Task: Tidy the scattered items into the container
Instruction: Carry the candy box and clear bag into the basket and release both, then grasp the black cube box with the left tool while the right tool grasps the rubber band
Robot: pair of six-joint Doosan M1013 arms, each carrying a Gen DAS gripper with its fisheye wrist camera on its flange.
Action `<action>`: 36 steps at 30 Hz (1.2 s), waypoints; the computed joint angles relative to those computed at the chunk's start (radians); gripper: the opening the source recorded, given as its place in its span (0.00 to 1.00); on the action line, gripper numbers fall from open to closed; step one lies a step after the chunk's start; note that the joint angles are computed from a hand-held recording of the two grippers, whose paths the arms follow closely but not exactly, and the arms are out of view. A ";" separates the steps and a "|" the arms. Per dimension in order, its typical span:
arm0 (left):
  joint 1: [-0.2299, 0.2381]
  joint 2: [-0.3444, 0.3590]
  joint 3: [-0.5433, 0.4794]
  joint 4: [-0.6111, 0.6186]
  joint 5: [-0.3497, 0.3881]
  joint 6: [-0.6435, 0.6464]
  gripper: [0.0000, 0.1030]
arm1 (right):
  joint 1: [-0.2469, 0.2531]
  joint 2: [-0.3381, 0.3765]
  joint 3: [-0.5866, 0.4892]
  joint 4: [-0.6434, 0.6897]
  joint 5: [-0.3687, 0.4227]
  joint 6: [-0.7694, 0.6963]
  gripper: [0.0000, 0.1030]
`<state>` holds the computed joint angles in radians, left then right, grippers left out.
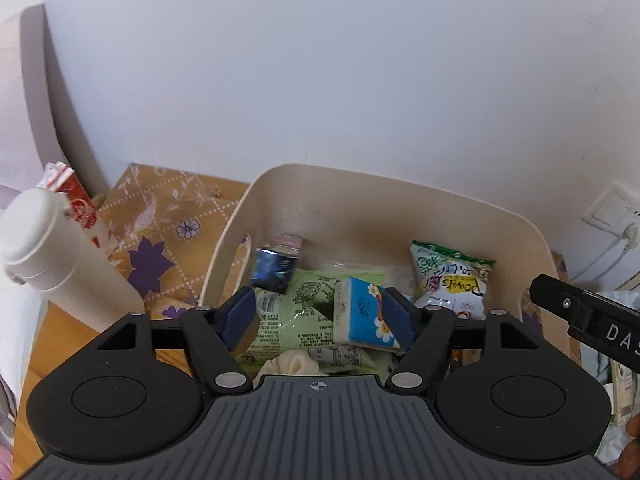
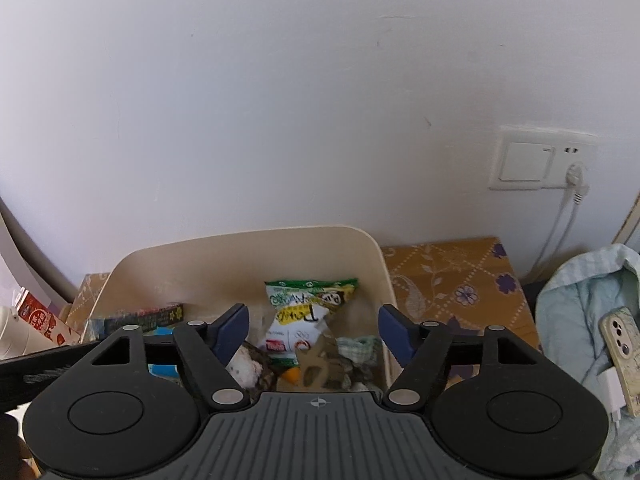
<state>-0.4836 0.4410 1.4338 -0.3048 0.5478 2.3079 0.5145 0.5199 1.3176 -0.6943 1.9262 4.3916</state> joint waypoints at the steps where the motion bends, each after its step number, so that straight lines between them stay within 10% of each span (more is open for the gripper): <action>1: 0.005 -0.011 0.015 -0.030 -0.014 0.026 0.74 | 0.002 0.006 -0.007 0.006 0.005 0.003 0.75; 20: 0.107 -0.031 0.085 0.076 0.018 -0.018 0.78 | 0.031 0.136 -0.143 0.087 -0.112 0.037 0.90; 36: 0.102 -0.004 0.133 0.010 0.037 0.244 0.77 | -0.013 0.157 -0.108 0.083 -0.297 -0.208 0.96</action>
